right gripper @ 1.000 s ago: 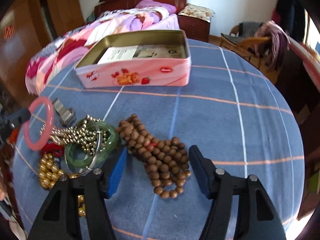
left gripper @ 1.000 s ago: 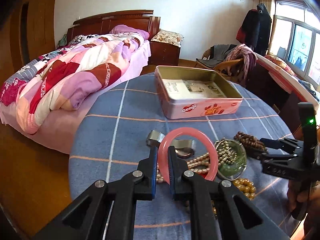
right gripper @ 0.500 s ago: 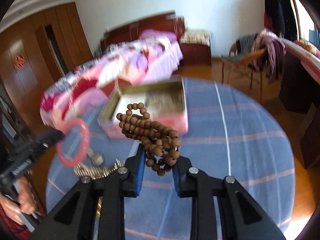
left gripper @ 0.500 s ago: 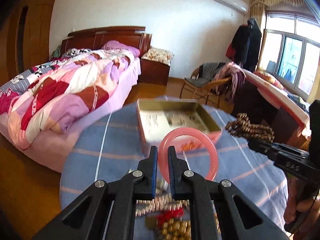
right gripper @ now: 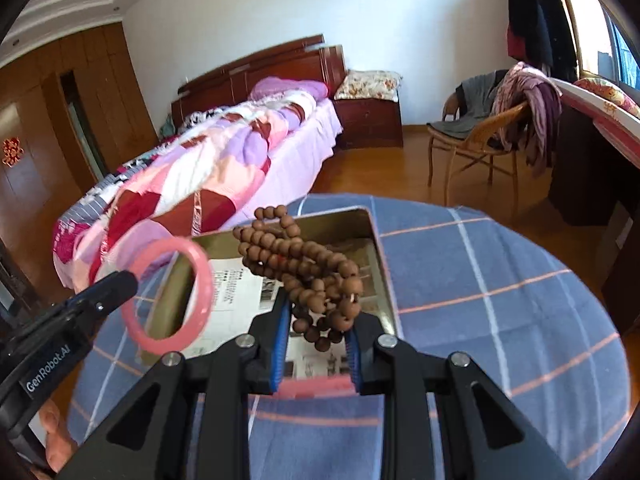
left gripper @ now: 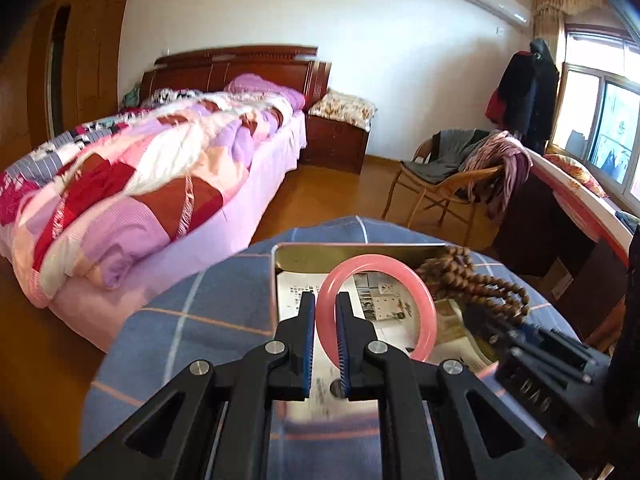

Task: Organize jewelry
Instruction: 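Carry the pink bangle and wooden beads into the pink tin and open both tools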

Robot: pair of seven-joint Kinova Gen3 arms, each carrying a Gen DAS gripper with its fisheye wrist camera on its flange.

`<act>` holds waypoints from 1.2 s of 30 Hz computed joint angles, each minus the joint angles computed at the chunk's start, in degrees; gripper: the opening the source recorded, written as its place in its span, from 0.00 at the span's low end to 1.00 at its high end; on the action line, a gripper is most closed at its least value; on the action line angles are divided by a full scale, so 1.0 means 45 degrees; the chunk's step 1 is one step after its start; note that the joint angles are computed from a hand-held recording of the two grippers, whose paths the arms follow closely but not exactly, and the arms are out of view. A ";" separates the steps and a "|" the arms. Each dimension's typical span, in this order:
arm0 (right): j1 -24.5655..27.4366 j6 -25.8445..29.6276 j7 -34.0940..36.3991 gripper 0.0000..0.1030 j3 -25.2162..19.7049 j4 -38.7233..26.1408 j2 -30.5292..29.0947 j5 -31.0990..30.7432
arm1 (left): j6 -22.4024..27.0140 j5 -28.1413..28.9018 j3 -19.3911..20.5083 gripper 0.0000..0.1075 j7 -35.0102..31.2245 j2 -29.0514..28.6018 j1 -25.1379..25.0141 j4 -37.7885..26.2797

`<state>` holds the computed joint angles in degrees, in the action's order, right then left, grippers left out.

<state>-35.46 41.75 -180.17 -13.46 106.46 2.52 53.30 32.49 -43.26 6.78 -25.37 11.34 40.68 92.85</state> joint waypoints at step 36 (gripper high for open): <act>-0.0352 0.2309 -0.1553 0.76 -0.0721 0.0126 -0.0485 0.1149 | 0.2738 0.0731 -0.0384 0.70 -0.1545 0.1218 0.1110 -0.1845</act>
<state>-37.05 52.14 -187.16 -16.70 107.03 0.34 58.47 44.81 -39.97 5.06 -32.33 16.82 45.67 84.54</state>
